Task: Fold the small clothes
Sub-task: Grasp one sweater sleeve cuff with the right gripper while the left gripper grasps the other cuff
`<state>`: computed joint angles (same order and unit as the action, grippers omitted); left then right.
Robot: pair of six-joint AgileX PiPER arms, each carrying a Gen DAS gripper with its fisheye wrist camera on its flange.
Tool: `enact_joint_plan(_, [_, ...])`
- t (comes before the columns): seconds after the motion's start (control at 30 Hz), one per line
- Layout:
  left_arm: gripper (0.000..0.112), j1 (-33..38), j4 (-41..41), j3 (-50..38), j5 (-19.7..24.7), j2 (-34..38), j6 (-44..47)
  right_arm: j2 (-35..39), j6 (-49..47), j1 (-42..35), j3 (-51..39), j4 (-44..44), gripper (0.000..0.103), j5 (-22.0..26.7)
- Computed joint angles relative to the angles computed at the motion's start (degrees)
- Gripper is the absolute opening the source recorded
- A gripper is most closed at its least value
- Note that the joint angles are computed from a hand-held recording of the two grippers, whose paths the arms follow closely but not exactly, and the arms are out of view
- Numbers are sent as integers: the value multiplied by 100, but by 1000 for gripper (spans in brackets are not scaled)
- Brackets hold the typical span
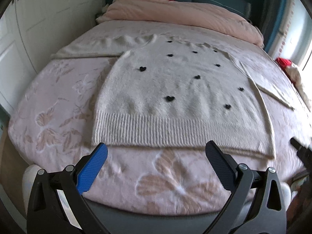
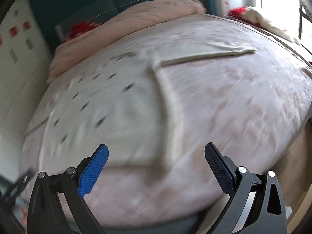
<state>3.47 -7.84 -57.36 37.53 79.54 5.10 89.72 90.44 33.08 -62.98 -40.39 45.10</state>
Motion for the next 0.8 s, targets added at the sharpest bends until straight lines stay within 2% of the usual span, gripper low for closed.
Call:
enact_joint_plan(0.13, [98, -44, 118, -492, -92, 681, -268, 329, -1660, -2195, -301, 728, 98, -977])
enact_joint_plan(0.27, [98, -168, 232, -900, -234, 1222, -458, 1311, -3902, -4115, -1120, 2763, 98, -2089])
enact_joint_plan(0.37, [98, -259, 324, -1191, -315, 1604, -494, 2175, -5002, -5035, -1979, 4289, 94, -2154])
enact_joint_plan(0.4, [98, -281, 336, -1286, -349, 1731, -495, 2434, -5045, -5251, -2201, 4570, 89, -2211])
enact_joint_plan(0.47, [98, -272, 262, -1450, -353, 1927, -437, 2872, -5147, -5556, -2604, 5034, 88, -2312])
enact_joint_plan(0.57, [98, -246, 136, -1787, -257, 2301, -384, 3513, -5067, -5790, -3290, 5296, 71, -2264])
enact_joint_plan(0.6, [98, -231, 87, -1887, -226, 2402, -355, 3684, -4928, -5813, -3509, 5204, 60, -2209])
enact_joint_plan(0.7, [98, -231, 50, -2055, -243, 2587, -351, 4054, -4339, -5788, -4125, 4735, 12, -1976])
enact_joint_plan(0.73, [98, -207, 14, -2143, -236, 2660, -320, 4124, -4199, -5764, -4321, 4674, 12, -1903])
enact_joint_plan(0.8, [98, -143, -152, -2222, -232, 2724, -188, 4009, -3890, -5566, -4454, 4227, 12, -2229])
